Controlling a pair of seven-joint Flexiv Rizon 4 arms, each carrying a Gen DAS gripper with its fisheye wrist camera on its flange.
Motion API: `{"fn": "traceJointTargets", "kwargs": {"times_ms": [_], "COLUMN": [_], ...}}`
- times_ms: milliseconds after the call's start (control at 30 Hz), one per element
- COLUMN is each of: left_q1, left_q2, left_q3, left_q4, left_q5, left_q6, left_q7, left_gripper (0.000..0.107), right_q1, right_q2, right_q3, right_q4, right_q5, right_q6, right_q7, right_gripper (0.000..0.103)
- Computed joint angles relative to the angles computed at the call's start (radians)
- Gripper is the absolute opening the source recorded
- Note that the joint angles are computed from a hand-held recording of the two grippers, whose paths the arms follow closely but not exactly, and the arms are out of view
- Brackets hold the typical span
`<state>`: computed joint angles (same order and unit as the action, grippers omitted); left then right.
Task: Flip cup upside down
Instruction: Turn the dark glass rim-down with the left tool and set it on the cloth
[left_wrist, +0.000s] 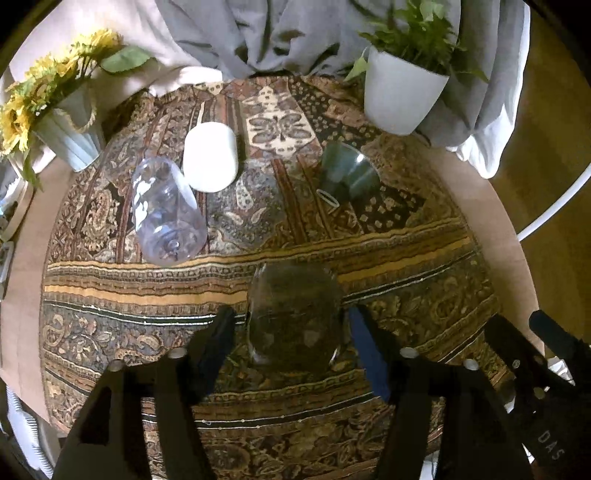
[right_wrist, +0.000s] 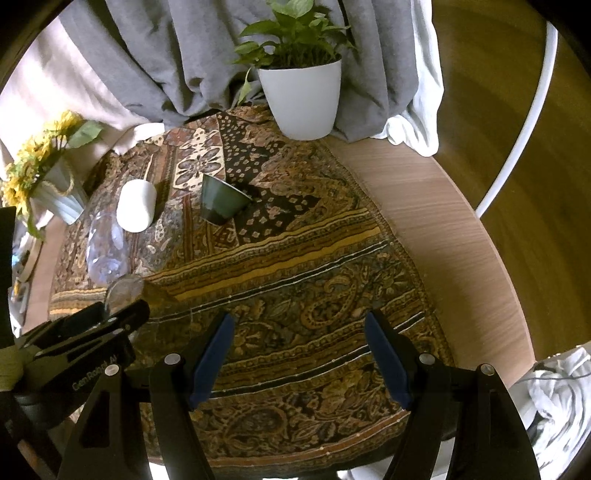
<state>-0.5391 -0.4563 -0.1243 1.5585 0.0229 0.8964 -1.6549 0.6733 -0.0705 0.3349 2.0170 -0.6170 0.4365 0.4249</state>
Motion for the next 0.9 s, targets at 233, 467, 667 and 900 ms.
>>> {"fn": "traceJointTargets", "kwargs": {"times_ms": [233, 467, 667, 900], "left_q1": [0.008, 0.017, 0.048, 0.082], "left_q2": [0.045, 0.125, 0.183, 0.242], "left_q3": [0.005, 0.038, 0.039, 0.032], "left_q4": [0.043, 0.11, 0.157, 0.218], "left_q5": [0.001, 0.071, 0.108, 0.133], "left_q6": [0.04, 0.086, 0.085, 0.065], "left_q7": [-0.002, -0.066, -0.087, -0.076], "left_gripper": [0.085, 0.1, 0.101, 0.101], "right_q1": [0.018, 0.04, 0.06, 0.089], "right_q2": [-0.002, -0.014, -0.043, -0.08], "right_q3": [0.007, 0.011, 0.005, -0.002], "right_q4": [-0.027, -0.069, -0.115, -0.167], "right_q5": [0.004, -0.013, -0.035, -0.028], "right_q6": [-0.058, -0.088, -0.079, -0.072], "right_q7": [0.034, 0.047, 0.019, -0.013], "right_gripper": [0.076, 0.083, 0.086, 0.087]}}
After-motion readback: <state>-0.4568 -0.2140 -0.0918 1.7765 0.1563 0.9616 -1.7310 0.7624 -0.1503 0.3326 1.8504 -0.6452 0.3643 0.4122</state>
